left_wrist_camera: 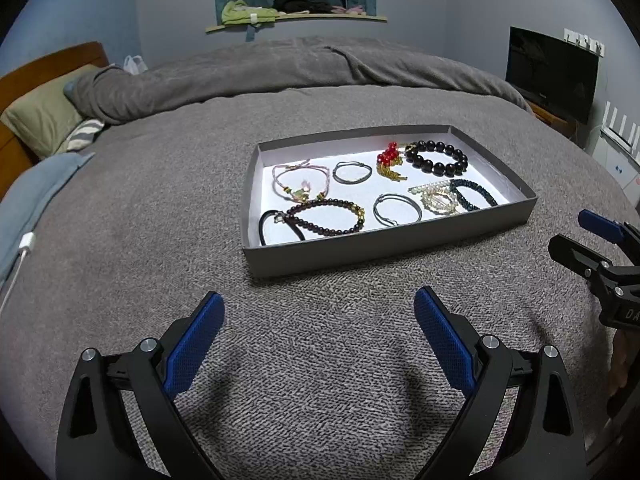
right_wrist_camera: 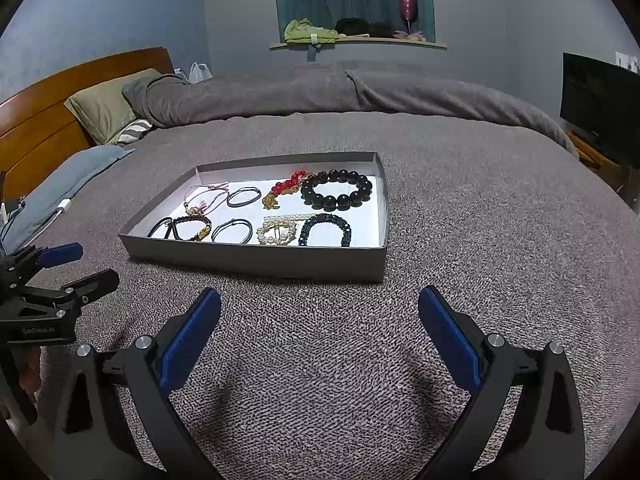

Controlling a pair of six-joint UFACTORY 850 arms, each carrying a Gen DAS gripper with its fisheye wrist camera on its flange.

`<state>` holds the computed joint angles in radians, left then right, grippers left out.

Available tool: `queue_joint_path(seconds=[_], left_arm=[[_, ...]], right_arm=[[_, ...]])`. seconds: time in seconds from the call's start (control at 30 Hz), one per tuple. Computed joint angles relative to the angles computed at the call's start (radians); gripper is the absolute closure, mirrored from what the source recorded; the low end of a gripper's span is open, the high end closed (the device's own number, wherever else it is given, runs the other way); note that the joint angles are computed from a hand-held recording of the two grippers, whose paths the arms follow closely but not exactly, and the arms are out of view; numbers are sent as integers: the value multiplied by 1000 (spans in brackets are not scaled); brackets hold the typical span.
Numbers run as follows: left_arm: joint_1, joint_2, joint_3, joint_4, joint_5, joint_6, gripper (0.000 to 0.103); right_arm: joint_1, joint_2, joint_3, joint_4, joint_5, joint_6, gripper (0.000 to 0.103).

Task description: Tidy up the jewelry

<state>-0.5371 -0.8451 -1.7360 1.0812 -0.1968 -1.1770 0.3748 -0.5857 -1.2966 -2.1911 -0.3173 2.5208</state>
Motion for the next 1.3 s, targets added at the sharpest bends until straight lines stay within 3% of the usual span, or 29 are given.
queue_joint_path(seconds=[1.3], left_arm=[[2,-1,-1,-24,1,26,8]], right_arm=[[1,1,0,7,3,-5,5]])
